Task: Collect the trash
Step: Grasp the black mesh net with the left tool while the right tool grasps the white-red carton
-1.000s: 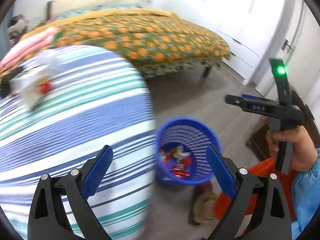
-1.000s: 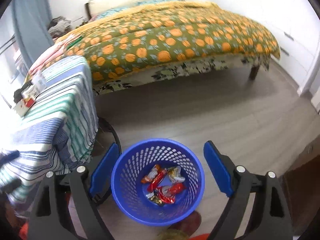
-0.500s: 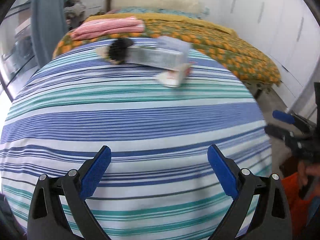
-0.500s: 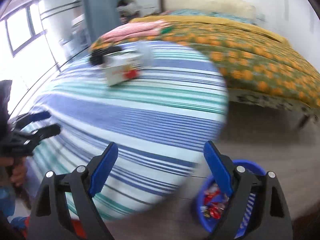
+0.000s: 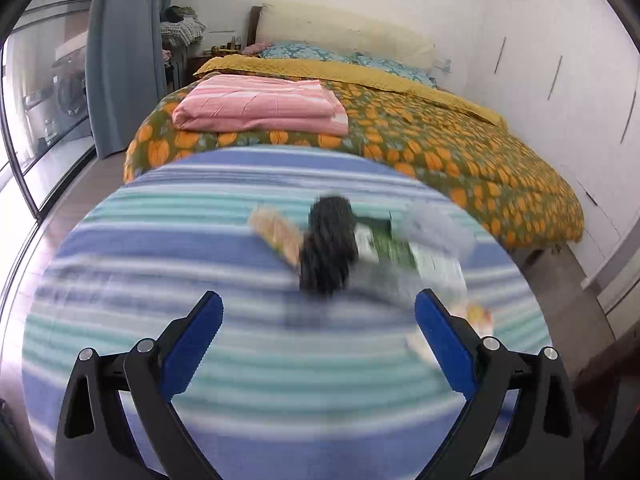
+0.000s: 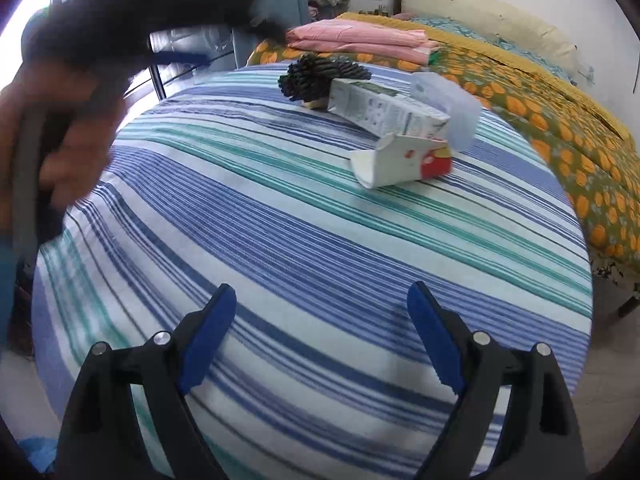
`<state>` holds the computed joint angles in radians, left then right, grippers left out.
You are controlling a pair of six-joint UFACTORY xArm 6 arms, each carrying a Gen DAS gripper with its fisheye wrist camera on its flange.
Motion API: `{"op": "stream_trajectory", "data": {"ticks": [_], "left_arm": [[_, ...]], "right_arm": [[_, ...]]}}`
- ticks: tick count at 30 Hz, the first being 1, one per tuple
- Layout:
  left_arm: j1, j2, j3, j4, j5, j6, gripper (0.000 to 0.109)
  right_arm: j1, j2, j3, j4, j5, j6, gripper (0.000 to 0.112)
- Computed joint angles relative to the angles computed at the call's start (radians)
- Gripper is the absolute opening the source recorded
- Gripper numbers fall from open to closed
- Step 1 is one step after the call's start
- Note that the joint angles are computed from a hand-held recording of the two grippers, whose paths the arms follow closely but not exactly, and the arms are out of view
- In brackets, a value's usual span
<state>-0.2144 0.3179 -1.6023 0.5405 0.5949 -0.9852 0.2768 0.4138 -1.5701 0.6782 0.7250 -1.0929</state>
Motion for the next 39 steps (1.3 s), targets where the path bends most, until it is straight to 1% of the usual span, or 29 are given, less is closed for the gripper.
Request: {"op": "stream_trajectory", "data": {"ticks": [2,4,6,7,9,10,11,12,13,14,16,19,20,22,27,31,33,35,37,38,39], "left_arm": [[0.020,0.075,-0.103,-0.087,0.013,0.083,0.095],[0.034,0.162,-0.224,-0.174,0.050,0.166,0.092],[0.042,0.221,-0.303,-0.220,0.082,0.212,0.090],[0.045,0.260,-0.358,-0.250,0.113,0.239,0.087],[0.049,0.299,-0.406,-0.283,0.143,0.261,0.082],[0.051,0.317,-0.432,-0.307,0.156,0.281,0.073],[0.052,0.334,-0.455,-0.326,0.172,0.300,0.056],[0.050,0.346,-0.472,-0.331,0.186,0.309,0.044],[0.050,0.349,-0.477,-0.332,0.191,0.312,0.036],[0.048,0.330,-0.446,-0.315,0.168,0.293,0.032],[0.045,0.291,-0.388,-0.289,0.135,0.261,0.030],[0.028,0.177,-0.240,-0.217,0.081,0.177,0.029],[0.014,0.106,-0.150,-0.162,0.064,0.118,0.029],[-0.010,-0.001,-0.016,-0.101,0.051,0.042,0.029],[-0.084,-0.195,0.252,0.052,0.089,-0.151,0.031],[-0.124,-0.263,0.375,0.130,0.085,-0.271,0.035],[-0.142,-0.274,0.399,0.185,0.090,-0.316,0.040],[-0.151,-0.268,0.399,0.209,0.094,-0.321,0.063],[-0.152,-0.258,0.393,0.224,0.098,-0.321,0.070],[-0.152,-0.250,0.386,0.222,0.107,-0.312,0.075],[-0.150,-0.241,0.379,0.207,0.114,-0.294,0.077]], "right_arm": [[0.005,0.020,-0.020,-0.025,0.005,0.026,0.085],[0.003,0.029,-0.031,-0.026,0.011,0.033,0.086],[0.004,0.025,-0.023,-0.022,0.004,0.028,0.086],[0.006,0.022,-0.017,-0.020,0.000,0.028,0.086],[0.005,0.020,-0.014,-0.018,-0.001,0.026,0.086],[0.005,0.018,-0.012,-0.016,-0.001,0.025,0.086],[0.006,0.018,-0.010,-0.016,-0.004,0.025,0.086],[0.006,0.017,-0.010,-0.016,-0.005,0.024,0.086],[0.005,0.017,-0.010,-0.016,-0.004,0.025,0.086],[0.005,0.017,-0.009,-0.016,-0.007,0.026,0.085],[0.003,0.012,-0.002,-0.013,-0.009,0.025,0.085],[0.001,0.010,0.000,-0.012,-0.010,0.030,0.085],[0.000,0.011,-0.002,-0.012,-0.009,0.031,0.085],[0.001,0.011,-0.001,-0.013,-0.011,0.032,0.085],[0.002,0.012,-0.002,-0.016,-0.016,0.036,0.086],[0.001,0.014,-0.002,-0.018,-0.020,0.040,0.086],[0.002,0.014,-0.002,-0.019,-0.022,0.043,0.086],[0.001,0.013,0.000,-0.018,-0.023,0.045,0.086],[0.001,0.014,-0.001,-0.019,-0.025,0.051,0.086],[0.001,0.015,-0.002,-0.020,-0.026,0.054,0.086],[0.001,0.015,-0.002,-0.020,-0.027,0.057,0.086]]}}
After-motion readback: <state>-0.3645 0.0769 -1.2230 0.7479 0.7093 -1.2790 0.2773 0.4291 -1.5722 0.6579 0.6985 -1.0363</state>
